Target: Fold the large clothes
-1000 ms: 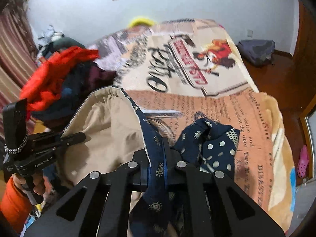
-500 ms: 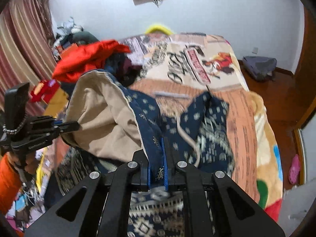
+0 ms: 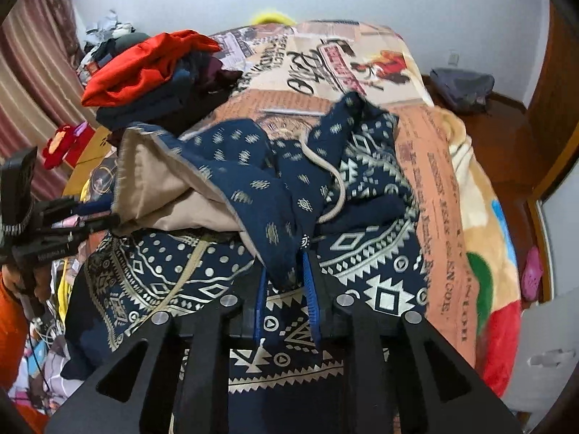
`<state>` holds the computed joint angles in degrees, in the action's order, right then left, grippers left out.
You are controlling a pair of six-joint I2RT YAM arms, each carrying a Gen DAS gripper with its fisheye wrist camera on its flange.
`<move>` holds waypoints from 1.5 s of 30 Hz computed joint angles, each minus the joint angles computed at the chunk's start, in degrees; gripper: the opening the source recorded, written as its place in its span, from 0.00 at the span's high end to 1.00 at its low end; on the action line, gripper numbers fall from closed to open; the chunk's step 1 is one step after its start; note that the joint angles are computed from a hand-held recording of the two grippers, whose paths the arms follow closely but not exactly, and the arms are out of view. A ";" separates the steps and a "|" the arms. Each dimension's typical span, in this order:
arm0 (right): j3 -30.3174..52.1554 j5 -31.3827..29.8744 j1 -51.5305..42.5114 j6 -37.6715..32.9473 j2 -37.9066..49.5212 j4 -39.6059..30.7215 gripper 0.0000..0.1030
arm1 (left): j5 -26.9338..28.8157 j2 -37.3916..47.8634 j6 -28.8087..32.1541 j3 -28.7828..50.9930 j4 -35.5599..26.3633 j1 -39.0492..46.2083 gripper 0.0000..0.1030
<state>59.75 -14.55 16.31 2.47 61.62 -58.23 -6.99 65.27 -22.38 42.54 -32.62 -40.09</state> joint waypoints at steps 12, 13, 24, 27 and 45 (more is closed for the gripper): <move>6.37 3.33 10.18 2.44 10.20 11.01 0.52 | 5.97 15.34 3.36 10.91 6.90 7.05 0.51; 6.50 3.15 10.47 2.52 11.58 11.92 0.52 | 7.76 17.11 3.54 11.55 7.91 7.84 0.51; 5.57 -5.00 6.79 6.07 17.50 16.04 0.89 | 8.97 20.62 5.97 11.86 12.47 5.36 0.94; 3.99 -6.95 4.66 7.31 13.66 16.20 0.92 | 6.26 16.00 6.42 10.91 11.42 1.99 0.94; 4.34 1.60 8.15 0.26 -5.62 -5.47 0.92 | -3.09 -0.42 -0.28 4.59 -2.03 -13.88 0.63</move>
